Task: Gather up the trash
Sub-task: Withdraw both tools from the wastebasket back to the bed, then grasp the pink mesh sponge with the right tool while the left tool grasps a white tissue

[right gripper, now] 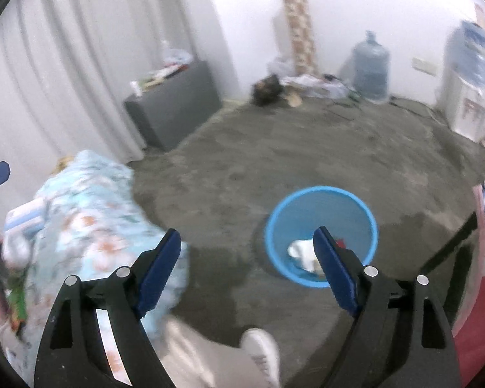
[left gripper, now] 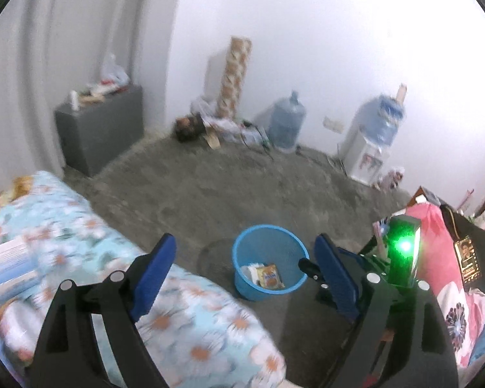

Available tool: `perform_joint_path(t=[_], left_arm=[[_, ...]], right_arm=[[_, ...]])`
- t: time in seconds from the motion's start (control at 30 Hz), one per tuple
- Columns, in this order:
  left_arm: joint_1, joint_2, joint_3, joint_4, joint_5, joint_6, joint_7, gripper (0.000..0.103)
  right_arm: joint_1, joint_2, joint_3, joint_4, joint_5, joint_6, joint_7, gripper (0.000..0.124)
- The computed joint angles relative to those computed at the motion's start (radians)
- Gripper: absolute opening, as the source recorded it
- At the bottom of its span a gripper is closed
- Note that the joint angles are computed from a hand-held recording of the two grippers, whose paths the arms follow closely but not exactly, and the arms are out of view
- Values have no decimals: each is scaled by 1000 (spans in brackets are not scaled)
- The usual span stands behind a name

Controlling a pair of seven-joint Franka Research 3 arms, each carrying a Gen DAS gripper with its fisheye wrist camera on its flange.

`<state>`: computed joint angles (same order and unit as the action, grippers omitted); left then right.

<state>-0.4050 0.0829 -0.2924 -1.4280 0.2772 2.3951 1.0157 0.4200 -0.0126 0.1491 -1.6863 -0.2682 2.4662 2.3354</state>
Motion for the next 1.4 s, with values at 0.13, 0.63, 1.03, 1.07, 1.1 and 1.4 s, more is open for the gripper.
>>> perform_joint_path(t=[0.13,0.63,1.03,1.07,1.1,1.4], left_arm=[[36,-211,12,-237,54,88,-124,89],[220,-845,-64,-760,151,-41,-504,90],[208,-1090,-63,-909,134,-247,-603,91],[207,-1090,-58,-914,136,-238,-605,91],[205,-1093,-56,-921,136,-228,-609,91],[200,-1118,-30,-977,119,-178,-632,91]], right_arm=[[20,-4,15,23,49,10,-67,80],[140,83,66,192,292,-13,-344,80],[247,227,82,379,441,-113,-478,80],[252,232,83,387,452,-120,-486,80],[257,235,83,392,458,-123,-491,80],[275,310,114,490,619,-187,-589,80]])
